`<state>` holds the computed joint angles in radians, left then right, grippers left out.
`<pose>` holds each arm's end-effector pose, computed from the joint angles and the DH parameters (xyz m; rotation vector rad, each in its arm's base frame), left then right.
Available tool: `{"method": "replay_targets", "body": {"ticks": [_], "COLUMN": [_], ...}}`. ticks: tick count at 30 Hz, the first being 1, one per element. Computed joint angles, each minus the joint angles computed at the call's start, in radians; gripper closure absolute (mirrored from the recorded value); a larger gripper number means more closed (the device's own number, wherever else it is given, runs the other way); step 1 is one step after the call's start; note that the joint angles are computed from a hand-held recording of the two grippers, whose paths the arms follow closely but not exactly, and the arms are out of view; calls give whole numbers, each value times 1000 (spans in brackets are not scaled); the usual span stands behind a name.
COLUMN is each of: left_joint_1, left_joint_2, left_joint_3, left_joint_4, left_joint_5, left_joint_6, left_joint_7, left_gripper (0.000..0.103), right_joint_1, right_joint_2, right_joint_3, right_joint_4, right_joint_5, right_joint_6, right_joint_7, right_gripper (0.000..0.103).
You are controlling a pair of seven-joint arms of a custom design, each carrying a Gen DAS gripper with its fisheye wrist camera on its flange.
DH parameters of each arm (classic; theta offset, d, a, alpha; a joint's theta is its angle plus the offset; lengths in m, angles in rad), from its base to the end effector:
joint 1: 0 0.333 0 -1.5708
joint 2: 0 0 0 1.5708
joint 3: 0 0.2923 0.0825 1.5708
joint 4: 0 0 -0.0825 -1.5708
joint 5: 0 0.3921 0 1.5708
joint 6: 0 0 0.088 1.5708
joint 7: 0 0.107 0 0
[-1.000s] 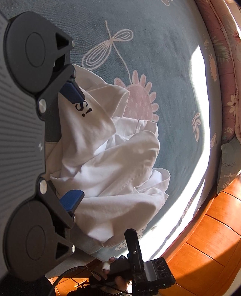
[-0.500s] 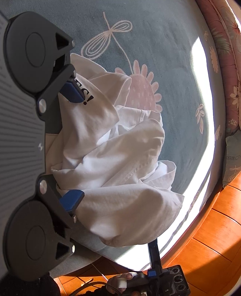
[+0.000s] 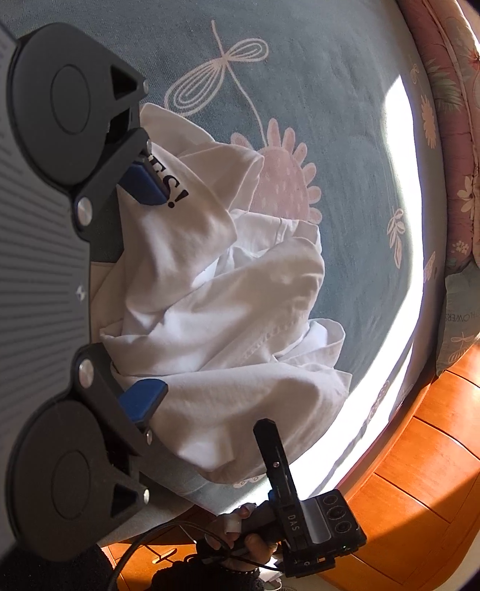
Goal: Fold clothes
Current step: 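Close the right gripper on the white shirt fabric, then close the left gripper on the shirt while the right gripper holds its fabric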
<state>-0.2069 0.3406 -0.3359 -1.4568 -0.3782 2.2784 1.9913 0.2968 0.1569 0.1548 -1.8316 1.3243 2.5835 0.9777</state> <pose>0.6128 -0.3396 0.5330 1.1938 -2.7109 1.0151 0.5909 0.2621 0.4742 -1.4865 1.4148 0.3338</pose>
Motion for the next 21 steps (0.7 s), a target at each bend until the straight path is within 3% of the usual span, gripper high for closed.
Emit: {"method": "replay_targets", "body": {"ticks": [3,4,5,6,8,11,17,21], "left_joint_1": [5,-1,-9,-17,-23,-11,-11,-17], "left_joint_2": [29,46,62,77,87,74,58,122], "left_joint_3": [-13,-13,-11,-11,-16,-31,-24,-30], "left_joint_4": [38,62,84,103,116,93,70,165], "left_joint_5": [-29,-22,-9,5,18,-2,6,15], "left_joint_6": [5,1,0,0,2,6,24,27], "left_joint_7": [27,25,16,8,5,34,65,90], "left_gripper": [3,3,3,3,3,3,3,3], "right_joint_1": [1,14,27,44,54,43,58,59], "right_joint_2": [-45,-42,-34,-18,2,-35,-181,-217], "right_joint_3": [9,5,1,-7,-16,-9,-39,-48], "right_joint_4": [-29,-24,-16,-6,-6,-60,-202,-242], "right_joint_5": [102,47,-39,-174,-321,-317,-698,-757], "right_joint_6": [-20,-9,3,18,25,51,88,70], "right_joint_7": [-135,-110,-58,40,180,199,447,490], "right_gripper": [56,58,71,95,96,97,96,96]}}
